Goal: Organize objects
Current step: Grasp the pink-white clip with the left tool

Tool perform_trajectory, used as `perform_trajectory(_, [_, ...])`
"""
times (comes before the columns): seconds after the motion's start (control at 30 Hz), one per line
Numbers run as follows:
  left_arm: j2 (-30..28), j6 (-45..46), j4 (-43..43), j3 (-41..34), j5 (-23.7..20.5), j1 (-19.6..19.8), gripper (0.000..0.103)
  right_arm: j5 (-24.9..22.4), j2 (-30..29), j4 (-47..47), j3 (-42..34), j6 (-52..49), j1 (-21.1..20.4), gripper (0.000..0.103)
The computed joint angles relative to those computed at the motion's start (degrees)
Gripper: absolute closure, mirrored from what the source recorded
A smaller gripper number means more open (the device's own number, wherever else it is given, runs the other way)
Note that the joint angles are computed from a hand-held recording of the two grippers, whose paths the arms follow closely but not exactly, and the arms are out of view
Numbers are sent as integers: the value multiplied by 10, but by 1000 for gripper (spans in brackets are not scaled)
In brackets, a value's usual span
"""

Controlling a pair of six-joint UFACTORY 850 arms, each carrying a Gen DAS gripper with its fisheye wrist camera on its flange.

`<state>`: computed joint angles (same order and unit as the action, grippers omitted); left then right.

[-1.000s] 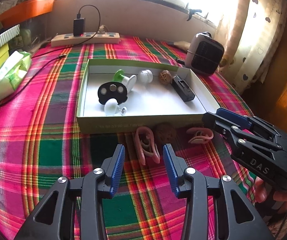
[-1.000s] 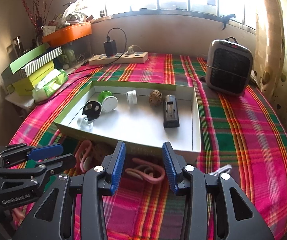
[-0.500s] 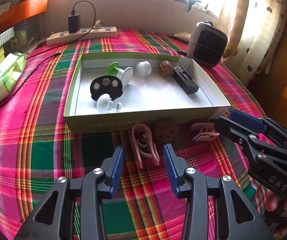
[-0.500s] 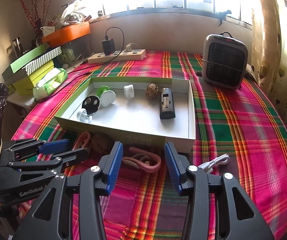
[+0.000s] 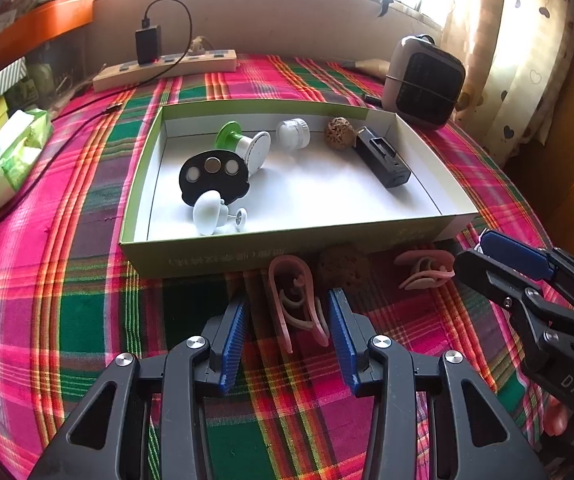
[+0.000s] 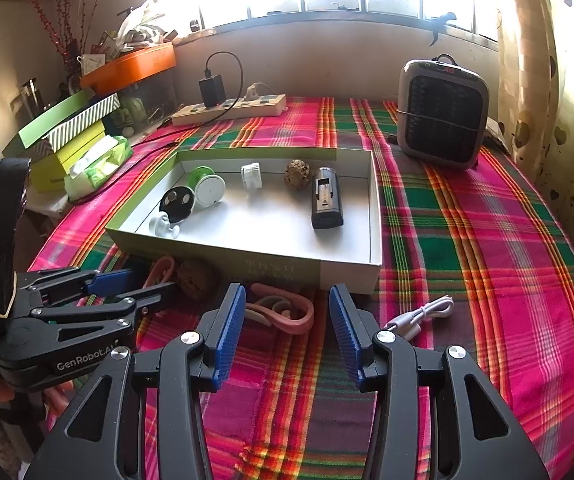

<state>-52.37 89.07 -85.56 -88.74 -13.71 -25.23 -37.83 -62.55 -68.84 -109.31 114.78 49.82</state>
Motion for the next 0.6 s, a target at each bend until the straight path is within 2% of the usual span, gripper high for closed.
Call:
perform_trajectory(0.23, [-1, -1, -1, -2, 0, 0, 66, 3, -6, 12, -8, -12, -1, 58])
perform_trajectory(0.37, [-1, -2, -5, -2, -1, 2, 73, 5, -14, 21, -21, -27, -1, 58])
perform_trajectory(0.43, [0, 3, -13, 0, 6, 3, 81, 6, -18, 27, -28, -36, -1, 58])
perform_trajectory(0.6, [2, 22, -37, 7, -5, 9, 81, 10, -31, 43, -50, -60, 0, 58])
